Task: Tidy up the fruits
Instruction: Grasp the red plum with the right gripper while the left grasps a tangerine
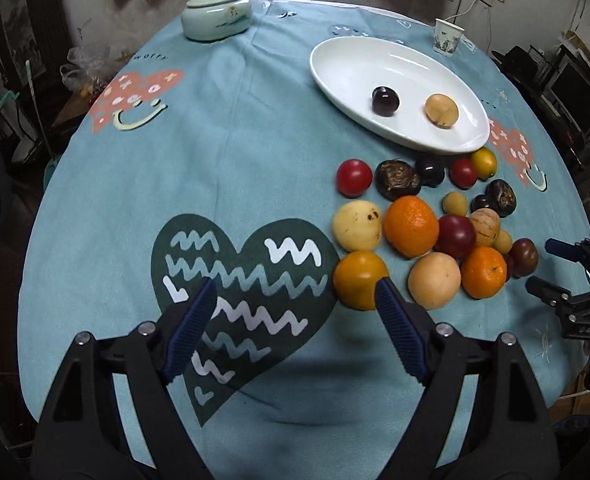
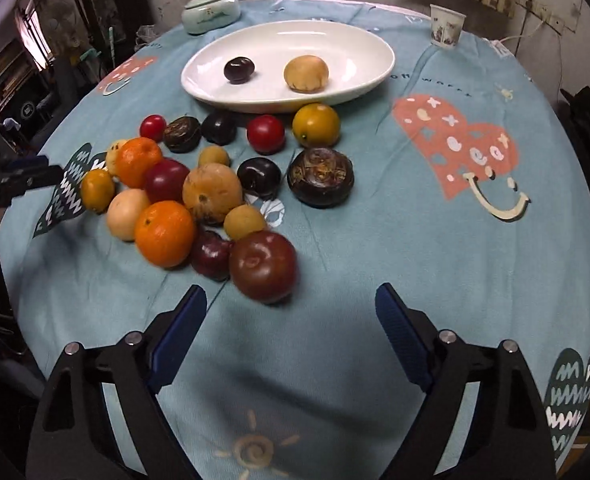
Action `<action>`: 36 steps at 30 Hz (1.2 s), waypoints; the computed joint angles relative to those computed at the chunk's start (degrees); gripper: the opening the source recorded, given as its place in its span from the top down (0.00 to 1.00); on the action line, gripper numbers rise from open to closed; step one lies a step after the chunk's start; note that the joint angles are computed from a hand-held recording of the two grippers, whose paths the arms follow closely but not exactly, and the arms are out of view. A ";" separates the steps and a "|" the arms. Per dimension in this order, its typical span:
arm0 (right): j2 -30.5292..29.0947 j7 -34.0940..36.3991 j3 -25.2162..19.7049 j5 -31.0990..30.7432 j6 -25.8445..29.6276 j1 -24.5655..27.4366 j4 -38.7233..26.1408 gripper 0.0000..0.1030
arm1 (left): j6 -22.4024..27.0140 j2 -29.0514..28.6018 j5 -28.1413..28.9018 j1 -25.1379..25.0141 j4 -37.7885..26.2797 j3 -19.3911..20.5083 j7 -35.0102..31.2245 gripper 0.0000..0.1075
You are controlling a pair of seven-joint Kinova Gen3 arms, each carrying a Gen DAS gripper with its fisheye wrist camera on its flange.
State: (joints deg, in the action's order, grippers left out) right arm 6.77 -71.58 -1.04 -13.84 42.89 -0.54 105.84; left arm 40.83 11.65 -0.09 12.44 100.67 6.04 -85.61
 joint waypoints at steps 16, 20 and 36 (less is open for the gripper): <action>3.88 -2.06 2.54 6.59 0.46 -1.22 -3.45 0.45 | 1.60 0.11 -0.25 0.69 -1.45 0.54 0.40 0.22; 6.25 -0.94 0.75 4.22 3.09 3.52 -6.46 0.64 | 1.77 0.14 0.61 0.49 -1.03 0.55 -0.34 0.22; 3.06 2.77 0.19 -0.87 7.13 3.75 -6.20 0.65 | 6.62 10.08 1.71 2.39 -8.76 1.26 0.56 0.46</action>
State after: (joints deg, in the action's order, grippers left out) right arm 9.83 -68.81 -0.85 -14.71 50.02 3.21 99.64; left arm 47.45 21.72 1.62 14.83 91.91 7.30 -85.05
